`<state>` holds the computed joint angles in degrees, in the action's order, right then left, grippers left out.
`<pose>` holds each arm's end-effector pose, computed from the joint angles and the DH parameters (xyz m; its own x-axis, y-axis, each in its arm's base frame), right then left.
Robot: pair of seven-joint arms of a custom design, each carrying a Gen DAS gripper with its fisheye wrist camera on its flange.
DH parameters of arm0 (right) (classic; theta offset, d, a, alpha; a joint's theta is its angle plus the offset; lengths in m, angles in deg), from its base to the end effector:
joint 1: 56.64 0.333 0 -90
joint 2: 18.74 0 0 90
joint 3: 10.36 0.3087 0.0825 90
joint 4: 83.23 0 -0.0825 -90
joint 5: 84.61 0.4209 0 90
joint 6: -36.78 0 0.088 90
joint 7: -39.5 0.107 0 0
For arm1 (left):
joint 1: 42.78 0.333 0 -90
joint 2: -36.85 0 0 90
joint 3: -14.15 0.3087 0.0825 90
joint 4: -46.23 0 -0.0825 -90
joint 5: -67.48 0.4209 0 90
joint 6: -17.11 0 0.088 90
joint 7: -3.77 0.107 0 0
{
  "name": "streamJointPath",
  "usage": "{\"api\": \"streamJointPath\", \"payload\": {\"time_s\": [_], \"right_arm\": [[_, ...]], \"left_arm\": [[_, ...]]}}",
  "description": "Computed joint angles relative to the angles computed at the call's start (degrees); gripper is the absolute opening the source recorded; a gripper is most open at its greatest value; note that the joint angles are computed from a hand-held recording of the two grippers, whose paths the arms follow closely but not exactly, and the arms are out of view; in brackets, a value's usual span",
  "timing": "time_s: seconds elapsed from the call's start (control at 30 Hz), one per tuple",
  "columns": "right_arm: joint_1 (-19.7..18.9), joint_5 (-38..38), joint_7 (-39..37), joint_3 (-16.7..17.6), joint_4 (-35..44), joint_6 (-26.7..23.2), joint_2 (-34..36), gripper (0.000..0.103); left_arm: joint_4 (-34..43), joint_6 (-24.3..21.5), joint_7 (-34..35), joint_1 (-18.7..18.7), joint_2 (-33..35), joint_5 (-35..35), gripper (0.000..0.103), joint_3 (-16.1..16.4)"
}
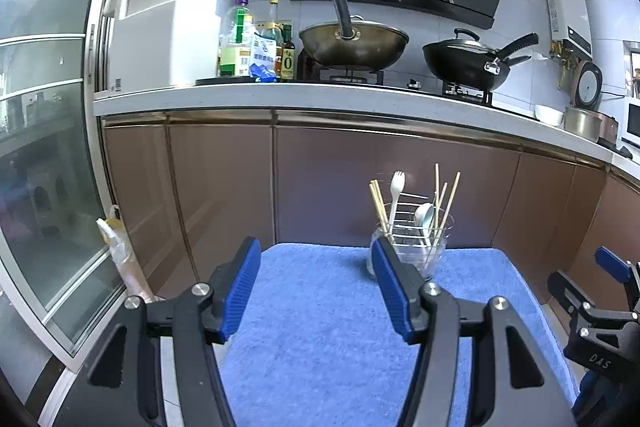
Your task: Organize utensils
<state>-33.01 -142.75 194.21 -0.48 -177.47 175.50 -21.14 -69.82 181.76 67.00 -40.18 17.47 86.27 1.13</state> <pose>0.5271 0.3476 0.7067 -0.0541 -0.9981 0.0295 -0.3697 -0.0074 -0.9291 0.5224 -0.1370 0.7163 -0.0352 -0.9988 0.0339 -0.3621 -0.0189 -0.9320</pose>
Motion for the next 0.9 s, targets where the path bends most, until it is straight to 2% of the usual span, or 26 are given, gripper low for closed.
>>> {"api": "streamJointPath", "payload": {"time_s": [0.17,0.43,0.9], "right_arm": [[0.35,-0.34,0.09,0.93,-2.07,-1.90,-1.99,0.103],[-0.38,-0.94,1.14,2.54,-4.81,-4.66,-4.55,0.103],[-2.73,-2.50,4.29,4.60,-9.78,-9.60,-9.01,0.103]], "left_arm": [[-2.98,0.18,-0.31,0.64,-3.19,-0.03,0.059,0.21],[-6.56,-0.16,-1.92,3.20,-6.93,1.44,0.063,-1.26],[-9.78,-0.10,-9.76,10.23,-10.90,8.36,0.066,-6.61]]}}
